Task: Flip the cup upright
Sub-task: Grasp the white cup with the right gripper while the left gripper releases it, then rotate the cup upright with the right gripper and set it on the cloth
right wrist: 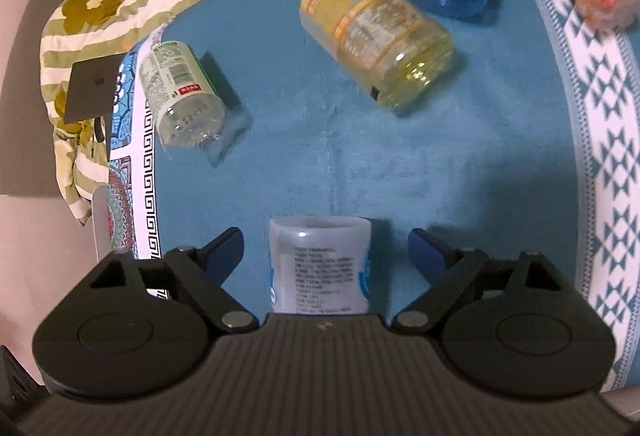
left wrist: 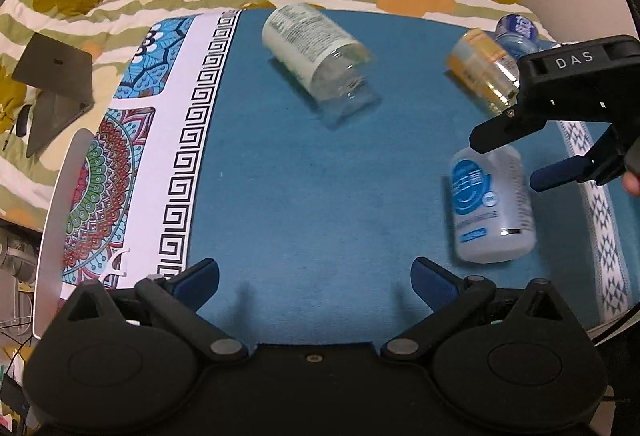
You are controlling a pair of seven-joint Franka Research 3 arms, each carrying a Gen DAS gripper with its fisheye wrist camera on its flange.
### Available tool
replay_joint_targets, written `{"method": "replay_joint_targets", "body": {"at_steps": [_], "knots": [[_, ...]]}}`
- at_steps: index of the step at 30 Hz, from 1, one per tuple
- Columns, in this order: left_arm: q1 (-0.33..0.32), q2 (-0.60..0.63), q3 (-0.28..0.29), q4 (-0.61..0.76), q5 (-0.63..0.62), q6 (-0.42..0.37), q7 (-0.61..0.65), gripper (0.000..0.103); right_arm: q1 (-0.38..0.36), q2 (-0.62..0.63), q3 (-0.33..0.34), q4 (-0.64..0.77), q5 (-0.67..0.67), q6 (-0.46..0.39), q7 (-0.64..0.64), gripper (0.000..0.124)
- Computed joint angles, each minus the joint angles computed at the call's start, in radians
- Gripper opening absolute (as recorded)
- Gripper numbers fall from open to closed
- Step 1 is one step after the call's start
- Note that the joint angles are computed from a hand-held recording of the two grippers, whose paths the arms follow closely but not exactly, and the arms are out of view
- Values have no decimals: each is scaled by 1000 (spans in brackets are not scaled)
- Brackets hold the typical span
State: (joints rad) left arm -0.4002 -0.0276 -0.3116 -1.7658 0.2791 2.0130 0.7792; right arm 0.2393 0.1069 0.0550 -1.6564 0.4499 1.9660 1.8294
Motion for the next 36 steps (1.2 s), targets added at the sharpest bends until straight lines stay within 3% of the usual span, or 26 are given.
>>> {"method": "replay_joint_targets", "body": {"at_steps": [5, 7, 14, 18, 21, 26, 31, 34, 36], "knots": [[12, -11, 11, -23, -27, 18, 34, 103, 0, 26, 2, 21, 18, -32, 28, 88], [17, -12, 14, -27, -36, 22, 45, 103, 3, 34, 3, 27, 15, -37, 36, 77], [28, -17, 16, -32, -48, 35, 70, 103, 5, 22, 3, 15, 9, -30, 47, 72], [30, -20, 17, -31, -51, 38, 79, 103, 9, -25, 4, -30, 5, 34, 37, 70], [30, -25, 15, -30, -46, 34, 81, 103, 23, -108, 12, -124, -27, 173, 24, 70], [27, -28, 12, -27, -30, 19, 85, 103, 51, -274, 52, -367, -140, 525, 23, 70], [25, -41, 10, -50, -30, 22, 97, 103, 47, -338, 105, -542, -280, 823, 77, 70], [24, -58, 9, -81, -33, 35, 99, 103, -30, -328, 191, -596, -485, 973, 220, 70], [23, -70, 9, -104, -35, 45, 99, 103, -120, -329, 266, -625, -650, 1045, 349, 70]]}}
